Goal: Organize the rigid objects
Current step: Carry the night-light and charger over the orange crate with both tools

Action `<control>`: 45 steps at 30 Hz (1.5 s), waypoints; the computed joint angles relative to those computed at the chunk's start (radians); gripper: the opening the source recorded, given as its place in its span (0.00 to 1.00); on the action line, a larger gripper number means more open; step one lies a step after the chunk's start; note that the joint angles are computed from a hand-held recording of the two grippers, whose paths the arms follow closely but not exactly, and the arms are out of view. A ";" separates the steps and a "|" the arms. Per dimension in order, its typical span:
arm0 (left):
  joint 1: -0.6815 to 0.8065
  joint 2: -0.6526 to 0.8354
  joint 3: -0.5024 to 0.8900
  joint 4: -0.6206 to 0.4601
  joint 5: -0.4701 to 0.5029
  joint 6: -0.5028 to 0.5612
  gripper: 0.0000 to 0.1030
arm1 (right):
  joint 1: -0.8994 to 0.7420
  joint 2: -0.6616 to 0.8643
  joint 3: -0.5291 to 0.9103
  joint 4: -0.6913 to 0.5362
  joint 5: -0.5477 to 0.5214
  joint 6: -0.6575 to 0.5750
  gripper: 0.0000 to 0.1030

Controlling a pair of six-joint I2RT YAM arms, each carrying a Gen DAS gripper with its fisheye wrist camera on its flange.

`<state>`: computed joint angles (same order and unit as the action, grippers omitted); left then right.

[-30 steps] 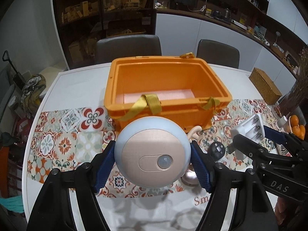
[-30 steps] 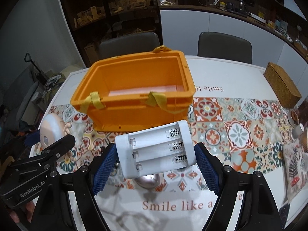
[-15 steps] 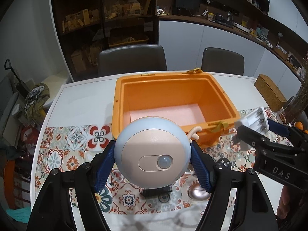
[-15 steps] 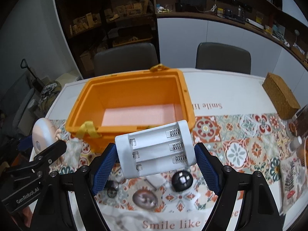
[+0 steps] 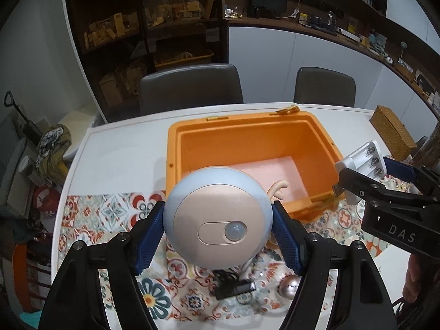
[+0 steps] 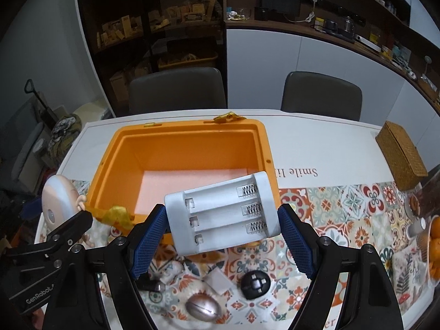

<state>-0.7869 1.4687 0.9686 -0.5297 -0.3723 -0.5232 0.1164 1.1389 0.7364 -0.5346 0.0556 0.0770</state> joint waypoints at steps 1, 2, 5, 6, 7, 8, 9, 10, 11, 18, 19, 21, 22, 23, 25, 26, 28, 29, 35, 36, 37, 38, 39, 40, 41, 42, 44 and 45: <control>0.007 0.011 0.009 0.001 -0.001 0.007 0.72 | 0.000 0.020 0.013 0.003 0.002 0.000 0.79; 0.015 0.018 0.015 0.005 0.003 0.018 0.72 | 0.001 0.040 0.024 0.005 0.003 -0.001 0.79; 0.038 0.051 0.037 0.012 0.014 0.041 0.72 | 0.006 0.097 0.056 0.016 0.007 -0.004 0.79; 0.048 0.063 0.046 0.015 0.021 0.049 0.72 | 0.007 0.119 0.068 0.018 0.010 -0.004 0.79; 0.056 0.080 0.057 0.018 0.025 0.054 0.72 | 0.007 0.142 0.080 0.021 0.012 -0.006 0.79; 0.064 0.092 0.066 0.020 0.029 0.060 0.72 | 0.009 0.164 0.092 0.023 0.016 -0.007 0.79; 0.070 0.105 0.074 0.024 0.031 0.065 0.72 | 0.010 0.184 0.101 0.027 0.018 -0.007 0.79; 0.078 0.122 0.085 0.029 0.034 0.072 0.72 | 0.015 0.204 0.109 0.032 0.022 -0.010 0.79; 0.085 0.136 0.093 0.032 0.038 0.079 0.72 | 0.019 0.220 0.117 0.032 0.029 -0.009 0.79; 0.135 0.229 0.157 0.029 0.096 0.098 0.72 | 0.017 0.342 0.185 0.035 0.031 -0.008 0.79; 0.139 0.243 0.167 0.025 0.100 0.100 0.72 | 0.012 0.359 0.197 0.031 0.022 -0.010 0.79; 0.147 0.273 0.189 0.016 0.110 0.106 0.72 | 0.009 0.391 0.216 0.029 0.025 -0.011 0.79; 0.153 0.292 0.204 0.012 0.121 0.110 0.72 | 0.010 0.406 0.224 0.030 0.030 -0.010 0.79; 0.156 0.306 0.213 0.008 0.127 0.110 0.72 | 0.009 0.423 0.234 0.029 0.033 -0.009 0.79; 0.162 0.337 0.237 -0.004 0.136 0.112 0.72 | 0.007 0.449 0.252 0.020 0.027 -0.011 0.79; 0.164 0.353 0.247 -0.008 0.140 0.115 0.72 | 0.004 0.459 0.257 0.018 0.023 -0.012 0.79; 0.171 0.380 0.264 -0.015 0.153 0.115 0.72 | 0.007 0.479 0.270 0.017 0.033 -0.013 0.79; 0.174 0.390 0.270 -0.017 0.158 0.114 0.72 | 0.007 0.490 0.275 0.019 0.036 -0.015 0.79; 0.185 0.467 0.319 -0.041 0.181 0.116 0.72 | 0.003 0.527 0.286 0.023 0.040 -0.017 0.79; 0.184 0.478 0.326 -0.044 0.178 0.118 0.72 | 0.005 0.537 0.291 0.024 0.044 -0.017 0.79; 0.182 0.488 0.333 -0.047 0.173 0.119 0.73 | 0.006 0.542 0.291 0.027 0.047 -0.015 0.79; 0.179 0.493 0.337 -0.048 0.165 0.119 0.73 | 0.006 0.548 0.291 0.031 0.049 -0.014 0.79; 0.175 0.498 0.341 -0.049 0.153 0.121 0.73 | 0.006 0.552 0.291 0.031 0.050 -0.015 0.79; 0.170 0.500 0.346 -0.053 0.142 0.123 0.75 | 0.005 0.557 0.293 0.031 0.052 -0.014 0.79; 0.168 0.499 0.347 -0.053 0.139 0.126 0.77 | 0.004 0.562 0.295 0.032 0.054 -0.014 0.79; 0.165 0.495 0.345 -0.052 0.133 0.126 0.78 | 0.006 0.570 0.302 0.032 0.055 -0.012 0.79; 0.162 0.489 0.338 -0.055 0.111 0.117 0.81 | 0.004 0.581 0.310 0.030 0.054 -0.013 0.79; 0.162 0.485 0.333 -0.057 0.103 0.109 0.81 | 0.003 0.581 0.309 0.032 0.054 -0.014 0.79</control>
